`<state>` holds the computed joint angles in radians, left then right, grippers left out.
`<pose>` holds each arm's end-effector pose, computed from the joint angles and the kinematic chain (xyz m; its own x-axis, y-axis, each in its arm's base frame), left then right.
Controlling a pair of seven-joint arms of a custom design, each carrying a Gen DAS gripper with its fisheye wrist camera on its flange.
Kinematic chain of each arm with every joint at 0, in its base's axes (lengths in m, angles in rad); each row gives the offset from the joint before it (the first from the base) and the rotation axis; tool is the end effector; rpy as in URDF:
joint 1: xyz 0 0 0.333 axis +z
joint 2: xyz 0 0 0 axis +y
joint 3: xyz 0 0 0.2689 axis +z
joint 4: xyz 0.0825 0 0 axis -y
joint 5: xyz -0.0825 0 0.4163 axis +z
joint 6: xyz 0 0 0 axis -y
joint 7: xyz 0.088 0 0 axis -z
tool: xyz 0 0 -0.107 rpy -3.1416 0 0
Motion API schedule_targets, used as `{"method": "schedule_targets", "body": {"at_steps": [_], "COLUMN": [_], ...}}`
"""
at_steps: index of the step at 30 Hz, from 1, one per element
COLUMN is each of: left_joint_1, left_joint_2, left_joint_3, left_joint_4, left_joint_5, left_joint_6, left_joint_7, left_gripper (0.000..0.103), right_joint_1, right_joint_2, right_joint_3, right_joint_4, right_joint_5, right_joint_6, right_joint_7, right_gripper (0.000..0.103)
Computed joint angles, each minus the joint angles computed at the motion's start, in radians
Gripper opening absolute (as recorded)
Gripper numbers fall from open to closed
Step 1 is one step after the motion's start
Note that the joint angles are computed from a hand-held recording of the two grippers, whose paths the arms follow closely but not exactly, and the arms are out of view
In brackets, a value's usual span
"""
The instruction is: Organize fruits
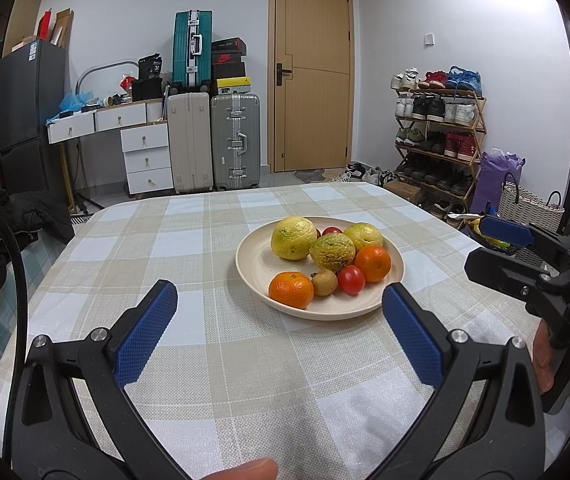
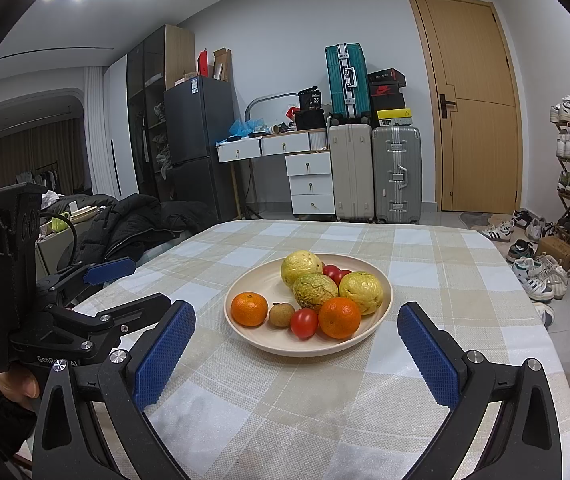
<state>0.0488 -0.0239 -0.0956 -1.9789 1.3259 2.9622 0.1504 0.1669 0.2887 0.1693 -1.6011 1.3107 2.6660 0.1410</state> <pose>0.6075 -0.0944 0.4938 0.1514 -0.9883 0.0155 -0.4018 -0.0759 -0.9126 0.6806 0.1952 0.4810 0.7200 -0.6872 -0.0969 -0.3189 -0.2037 -0.9256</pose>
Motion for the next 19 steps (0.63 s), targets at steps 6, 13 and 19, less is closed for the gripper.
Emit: {"method": "schedule_targets", "body": {"at_steps": [6,13,19], "left_joint_1": [0.000,0.001,0.000], "left_joint_2": [0.000,0.000,0.000], "left_joint_3": [0.000,0.000,0.000], "left_joint_4": [0.000,0.000,0.000], "left_joint_5": [-0.003,-0.004,-0.006], "left_joint_6": [0.000,0.001,0.000], "left_joint_7": [0.002,0.003,0.005], "left_gripper": [0.102,0.102,0.102], "right_joint_1": [0.000,-0.001,-0.001], "right_joint_2": [0.000,0.000,0.000], "right_joint_3": [0.000,0.000,0.001], "right_joint_4": [0.000,0.000,0.000], "right_joint_5": [-0.001,-0.001,-0.002], "right_joint_6": [0.000,0.000,0.000], "right_joint_7": [0.000,0.001,0.001], "right_gripper": [0.103,0.103,0.103]}}
